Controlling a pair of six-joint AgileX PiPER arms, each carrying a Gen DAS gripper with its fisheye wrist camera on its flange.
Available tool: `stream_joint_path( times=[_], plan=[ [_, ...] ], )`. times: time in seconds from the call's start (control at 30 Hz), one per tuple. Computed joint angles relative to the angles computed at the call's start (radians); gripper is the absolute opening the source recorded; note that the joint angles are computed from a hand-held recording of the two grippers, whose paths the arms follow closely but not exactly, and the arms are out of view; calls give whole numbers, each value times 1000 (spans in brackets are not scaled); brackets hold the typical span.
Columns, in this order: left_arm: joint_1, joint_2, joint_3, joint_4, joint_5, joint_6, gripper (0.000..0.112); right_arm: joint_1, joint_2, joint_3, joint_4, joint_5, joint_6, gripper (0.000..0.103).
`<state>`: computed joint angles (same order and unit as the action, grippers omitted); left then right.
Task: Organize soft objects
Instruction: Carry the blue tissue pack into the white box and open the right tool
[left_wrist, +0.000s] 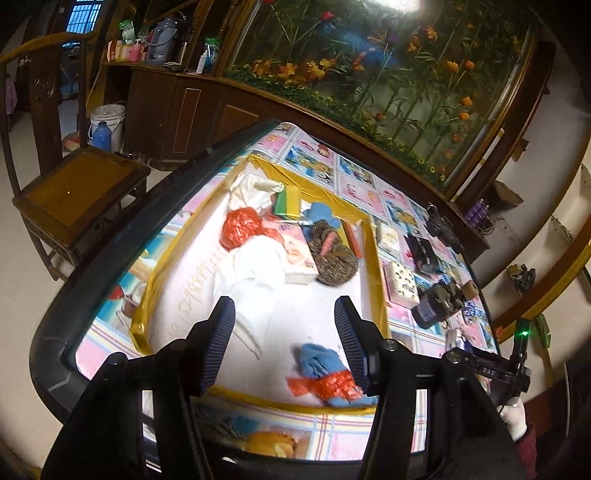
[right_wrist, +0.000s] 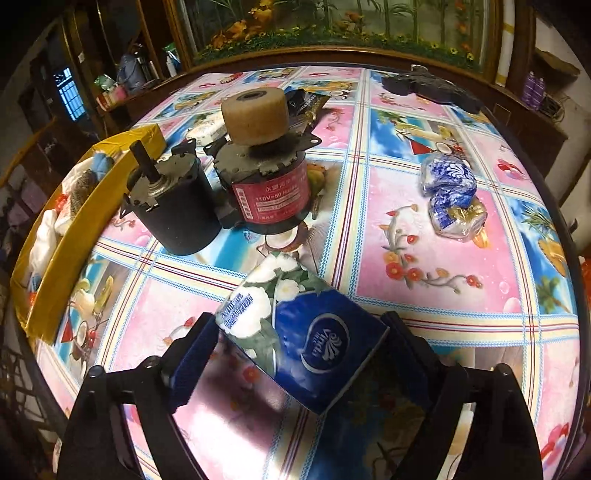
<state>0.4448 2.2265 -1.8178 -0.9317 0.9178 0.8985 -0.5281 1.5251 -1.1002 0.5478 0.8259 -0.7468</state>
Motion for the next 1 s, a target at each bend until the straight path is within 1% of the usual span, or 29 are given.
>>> stream_joint_path(
  times=[0.03, 0.13, 0.2, 0.3, 0.37, 0.47, 0.57, 0.67, 0.7, 0.77, 0.87, 1.0],
  plan=[
    [6, -3, 9, -11, 10, 8, 55, -16, -3, 1, 34, 20, -20, 71],
    [23, -15, 39, -37, 29, 23, 55, -38, -46, 27, 70, 34, -26, 70],
    [34, -13, 44, -50, 35, 24, 55, -67, -88, 42, 99, 75, -43, 70],
    [48, -11, 57, -71, 40, 32, 55, -112, -150, 34, 160, 188, -60, 70],
    [54, -8, 64, -80, 42, 38, 55, -98, -187, 12, 172, 240, -48, 70],
    [64, -1, 72, -93, 56, 55, 55, 27, -229, -55, 152, 277, 23, 70],
    [74, -12, 95, -108, 57, 87, 55, 244, -212, -145, 101, 272, 135, 71],
    [90, -32, 122, -124, 41, 130, 55, 437, -138, -243, 25, 259, 251, 71],
    [94, -35, 126, -127, 39, 139, 55, 532, -100, -290, -45, 241, 316, 71],
    [105, -35, 128, -131, 40, 154, 55, 657, -24, -376, -167, 235, 418, 71],
    [116, -12, 99, -120, 59, 152, 55, 761, 95, -503, -266, 288, 516, 71],
    [132, 29, 51, -105, 78, 127, 55, 836, 255, -660, -349, 357, 604, 71]
  ],
)
